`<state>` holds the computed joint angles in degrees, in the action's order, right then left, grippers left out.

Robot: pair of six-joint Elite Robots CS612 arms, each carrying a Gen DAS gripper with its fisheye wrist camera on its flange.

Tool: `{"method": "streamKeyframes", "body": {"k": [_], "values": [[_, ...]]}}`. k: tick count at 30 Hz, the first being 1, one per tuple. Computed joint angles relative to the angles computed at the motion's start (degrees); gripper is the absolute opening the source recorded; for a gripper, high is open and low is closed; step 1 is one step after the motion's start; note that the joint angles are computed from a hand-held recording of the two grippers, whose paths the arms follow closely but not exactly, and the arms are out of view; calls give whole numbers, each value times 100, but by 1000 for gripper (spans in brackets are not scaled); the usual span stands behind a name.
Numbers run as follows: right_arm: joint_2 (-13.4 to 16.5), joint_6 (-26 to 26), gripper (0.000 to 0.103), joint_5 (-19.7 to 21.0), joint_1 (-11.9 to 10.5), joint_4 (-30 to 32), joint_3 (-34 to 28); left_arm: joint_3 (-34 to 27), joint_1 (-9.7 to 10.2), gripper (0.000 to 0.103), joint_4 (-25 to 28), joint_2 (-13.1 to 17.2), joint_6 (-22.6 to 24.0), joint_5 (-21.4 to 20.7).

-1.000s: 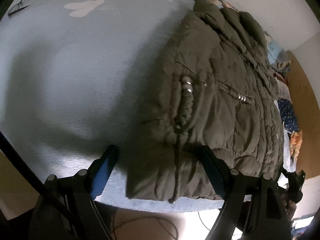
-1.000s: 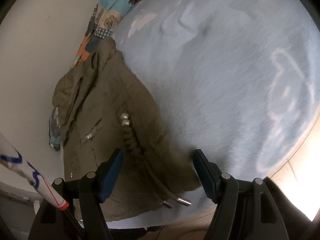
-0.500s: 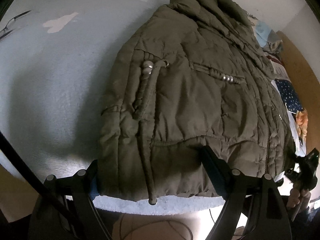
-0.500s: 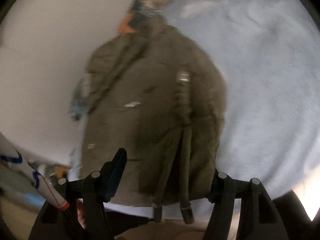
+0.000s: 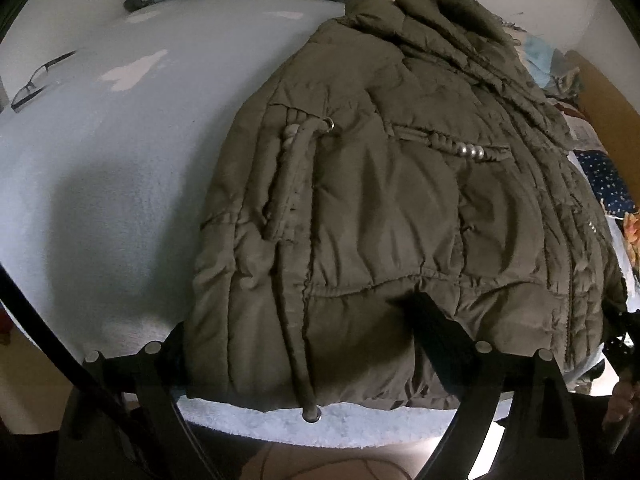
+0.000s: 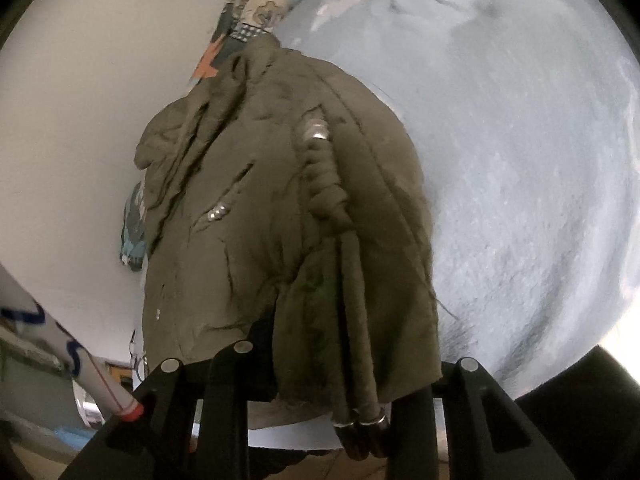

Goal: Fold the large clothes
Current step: 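Hold the jacket hem with both tools and lift it off the bed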

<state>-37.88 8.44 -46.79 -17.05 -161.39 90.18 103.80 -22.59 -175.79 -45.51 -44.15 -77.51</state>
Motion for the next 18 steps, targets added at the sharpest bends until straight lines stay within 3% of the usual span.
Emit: {"method": "streamKeyframes", "body": {"k": [16,18], "values": [[30,425,37,6,-41,-323,85,24,-53,93,-38,16,-8,149],[-1,366,34,24,-81,-269,119,19,-90,86,-30,-2,65,254]]}}
